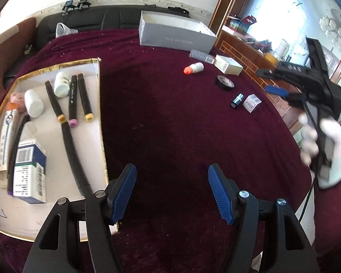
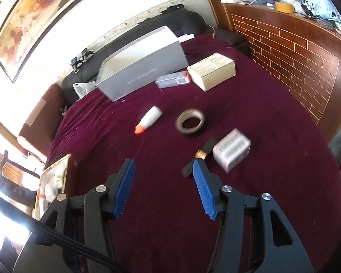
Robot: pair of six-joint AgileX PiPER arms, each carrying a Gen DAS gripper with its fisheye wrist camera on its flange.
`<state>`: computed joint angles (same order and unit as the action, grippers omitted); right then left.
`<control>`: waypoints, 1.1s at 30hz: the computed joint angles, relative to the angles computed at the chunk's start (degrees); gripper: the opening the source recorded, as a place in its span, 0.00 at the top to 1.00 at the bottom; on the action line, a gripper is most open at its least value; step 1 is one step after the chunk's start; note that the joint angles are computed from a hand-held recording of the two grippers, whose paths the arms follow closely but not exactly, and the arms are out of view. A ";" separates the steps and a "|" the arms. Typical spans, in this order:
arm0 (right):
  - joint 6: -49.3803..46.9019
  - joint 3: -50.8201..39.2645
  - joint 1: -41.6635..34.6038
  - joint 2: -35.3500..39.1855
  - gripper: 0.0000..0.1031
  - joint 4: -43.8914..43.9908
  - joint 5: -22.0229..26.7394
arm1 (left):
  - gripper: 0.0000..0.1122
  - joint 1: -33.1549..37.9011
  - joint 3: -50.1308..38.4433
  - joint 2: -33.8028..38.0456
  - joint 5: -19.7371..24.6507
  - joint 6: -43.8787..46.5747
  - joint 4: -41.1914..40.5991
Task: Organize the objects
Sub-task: 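Move both open grippers back toward the black tape roll and lipstick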
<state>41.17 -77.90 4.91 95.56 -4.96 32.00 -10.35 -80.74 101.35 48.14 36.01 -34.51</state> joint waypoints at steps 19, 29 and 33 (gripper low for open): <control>-18.97 -52.61 -4.62 39.23 0.46 9.38 29.45 | 0.47 0.45 -7.15 6.56 3.25 -4.42 1.78; -49.73 -22.54 -5.05 25.23 0.45 46.54 24.92 | 0.47 1.14 -10.29 8.88 6.33 -5.07 -0.12; -53.68 -9.97 -4.09 15.09 0.45 47.70 18.46 | 0.47 0.96 -11.96 9.69 8.02 -5.61 -0.63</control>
